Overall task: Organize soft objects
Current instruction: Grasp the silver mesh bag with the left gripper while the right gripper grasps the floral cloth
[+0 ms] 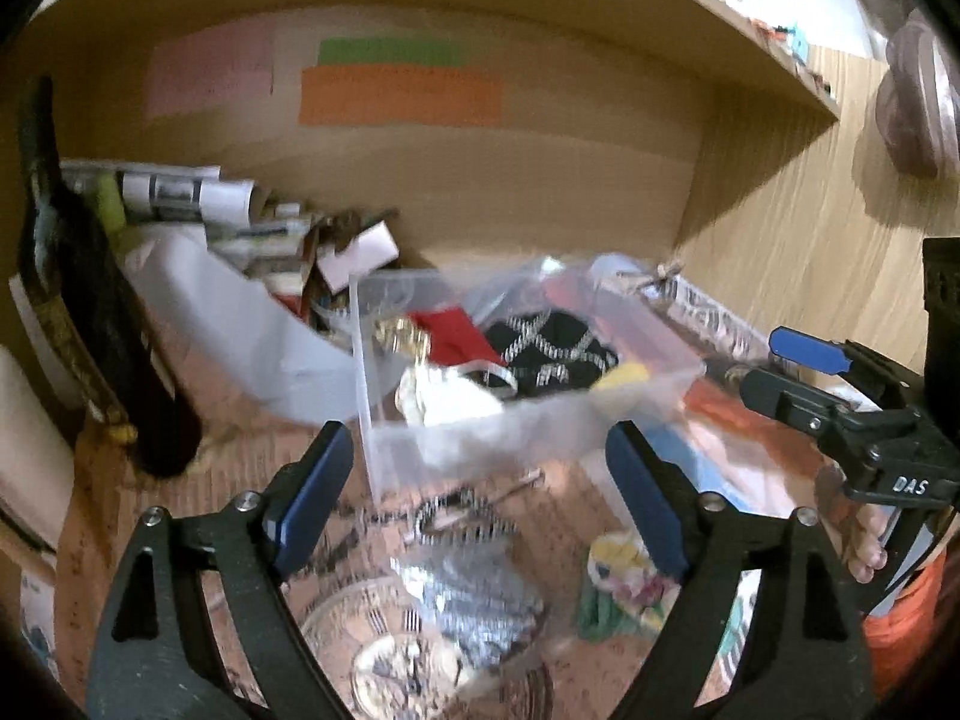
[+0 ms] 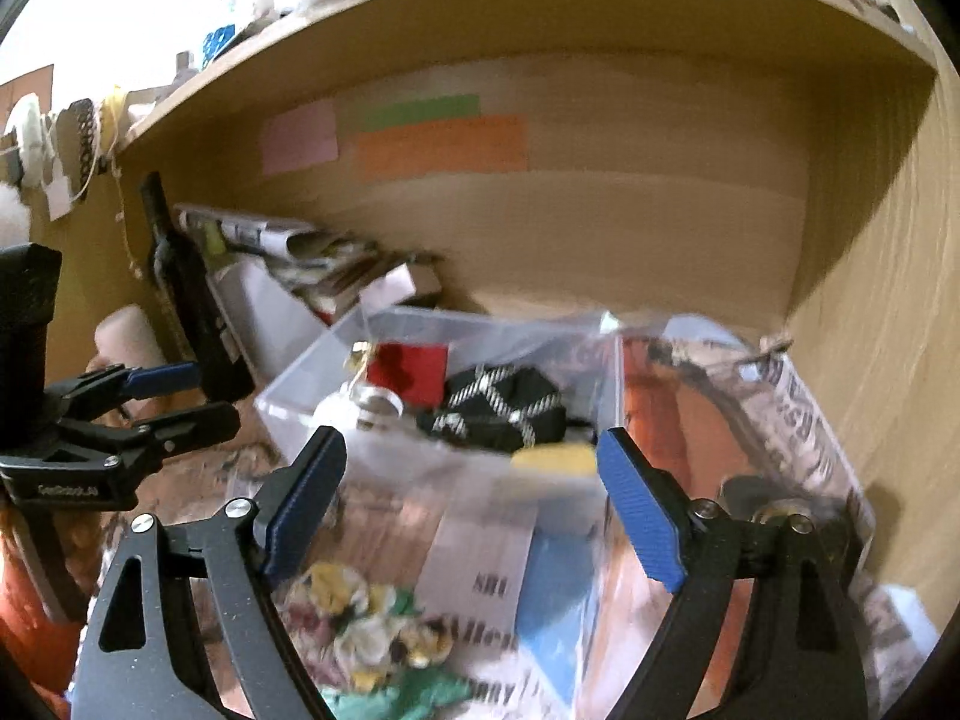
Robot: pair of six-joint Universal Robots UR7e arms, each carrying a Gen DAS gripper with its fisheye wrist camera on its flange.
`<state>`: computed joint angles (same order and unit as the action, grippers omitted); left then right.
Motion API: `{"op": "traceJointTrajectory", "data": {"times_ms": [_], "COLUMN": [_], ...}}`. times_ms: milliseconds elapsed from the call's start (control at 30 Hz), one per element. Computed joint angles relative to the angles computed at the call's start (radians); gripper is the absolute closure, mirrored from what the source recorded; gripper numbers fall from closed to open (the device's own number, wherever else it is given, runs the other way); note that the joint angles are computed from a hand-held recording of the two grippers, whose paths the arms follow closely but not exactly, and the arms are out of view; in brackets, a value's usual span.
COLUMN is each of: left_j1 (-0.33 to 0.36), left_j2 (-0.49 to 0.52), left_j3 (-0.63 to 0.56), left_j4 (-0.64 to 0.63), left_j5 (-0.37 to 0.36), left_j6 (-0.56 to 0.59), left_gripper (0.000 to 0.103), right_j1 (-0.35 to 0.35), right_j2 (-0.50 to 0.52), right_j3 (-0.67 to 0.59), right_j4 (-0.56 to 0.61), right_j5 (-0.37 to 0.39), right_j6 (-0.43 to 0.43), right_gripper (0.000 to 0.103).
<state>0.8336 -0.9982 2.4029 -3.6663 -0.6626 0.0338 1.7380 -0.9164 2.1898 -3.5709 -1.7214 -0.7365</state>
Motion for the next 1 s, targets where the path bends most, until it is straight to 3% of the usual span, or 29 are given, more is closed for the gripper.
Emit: {"op": "traceJointTrajectory", "data": {"times_ms": [300,600,700,733,867,1000], "left_j1": [0.047,0.090,0.101,0.105,0.111,0.102], "left_j2": [0.028,0.066,0.069,0.068,0.061,0.072], "left_j3": [0.046,0.056,0.049,0.048,0.044,0.045], "left_j4": [0.100,0.108,0.115,0.114,0.123,0.109], "left_j5": [-0.018,-0.060,-0.078,-0.092,-0.130,-0.125], "left_j6": [-0.152,-0.209,-0.209,-0.204,-0.195,-0.180], "left_gripper": [0.016,0.017,0.028,0.031,0.049,0.060], "right_j1": [-0.019,-0.030,-0.030,-0.032,-0.037,-0.039], "right_j2": [0.032,0.074,0.087,0.086,0.076,0.076], "right_j3": [0.068,0.084,0.085,0.086,0.085,0.086], "right_j4": [0.019,0.060,0.040,0.040,0.063,0.053], "right_j5": [-0.021,-0.058,-0.067,-0.062,-0.051,-0.045], "right_j6": [-0.010,-0.029,-0.034,-0.033,-0.032,-0.032], "right_gripper": [0.019,0.019,0.020,0.022,0.046,0.062]}}
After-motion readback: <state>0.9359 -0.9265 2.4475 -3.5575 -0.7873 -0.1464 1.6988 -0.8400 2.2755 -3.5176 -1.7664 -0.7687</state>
